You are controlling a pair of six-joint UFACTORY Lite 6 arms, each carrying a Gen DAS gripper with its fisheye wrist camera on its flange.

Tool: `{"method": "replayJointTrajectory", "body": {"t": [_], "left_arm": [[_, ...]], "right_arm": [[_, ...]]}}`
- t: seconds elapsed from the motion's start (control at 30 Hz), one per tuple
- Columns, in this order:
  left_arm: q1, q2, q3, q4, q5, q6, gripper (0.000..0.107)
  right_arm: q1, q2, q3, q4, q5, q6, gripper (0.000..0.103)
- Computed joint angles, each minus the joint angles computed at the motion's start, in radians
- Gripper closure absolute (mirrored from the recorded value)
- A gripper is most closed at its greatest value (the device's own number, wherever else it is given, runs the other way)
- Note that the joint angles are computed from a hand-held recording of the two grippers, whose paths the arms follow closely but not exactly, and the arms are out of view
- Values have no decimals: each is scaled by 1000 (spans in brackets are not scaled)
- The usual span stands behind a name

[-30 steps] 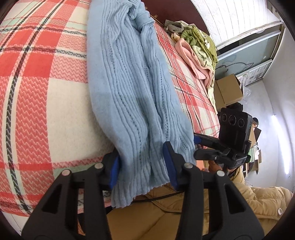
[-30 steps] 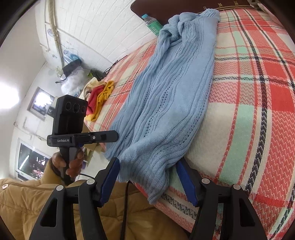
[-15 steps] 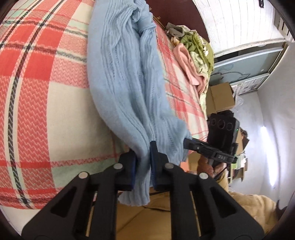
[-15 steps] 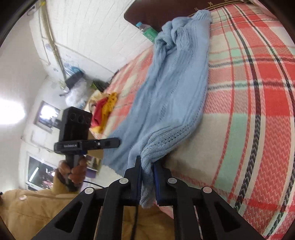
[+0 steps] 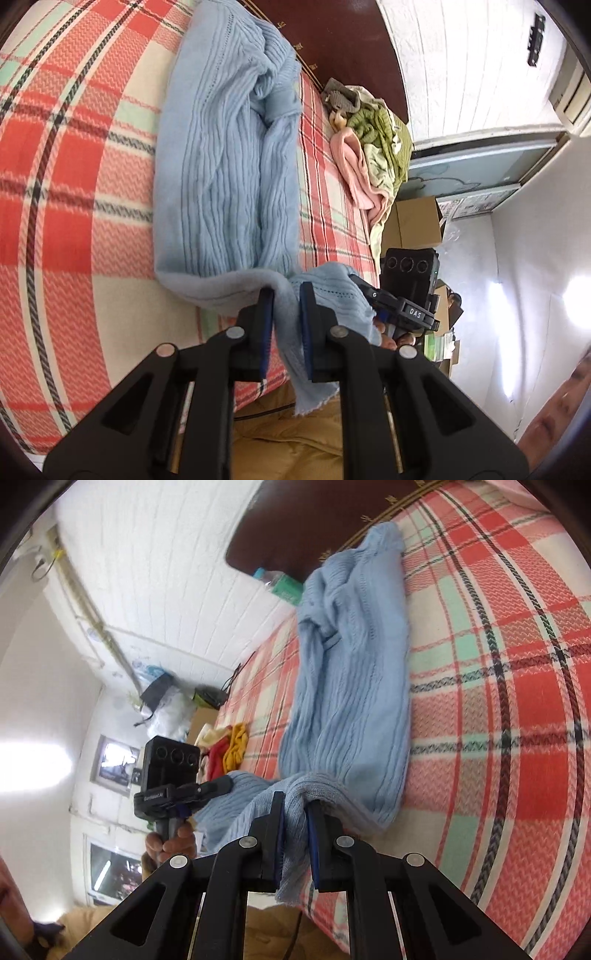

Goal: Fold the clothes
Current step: 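Grasp the cardigan end with the left gripper while the right gripper grasps it too, folding it over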

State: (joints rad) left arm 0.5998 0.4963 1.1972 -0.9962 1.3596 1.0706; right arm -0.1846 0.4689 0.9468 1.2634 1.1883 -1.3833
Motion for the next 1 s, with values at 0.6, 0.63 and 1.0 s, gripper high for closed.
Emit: {"method": "replayJointTrajectory", "body": {"t": [0.6, 0.63, 1.0], "left_arm": [[-50, 264, 410, -21, -33, -109, 52], [-48, 242, 390, -19, -54, -72, 42], [-212, 150, 339, 100, -278, 109, 32]], "right_arm": [[111, 281, 474, -19, -115, 344, 59], [107, 262, 460, -17, -127, 307, 54], [240, 120, 307, -20, -385, -143, 36]]}}
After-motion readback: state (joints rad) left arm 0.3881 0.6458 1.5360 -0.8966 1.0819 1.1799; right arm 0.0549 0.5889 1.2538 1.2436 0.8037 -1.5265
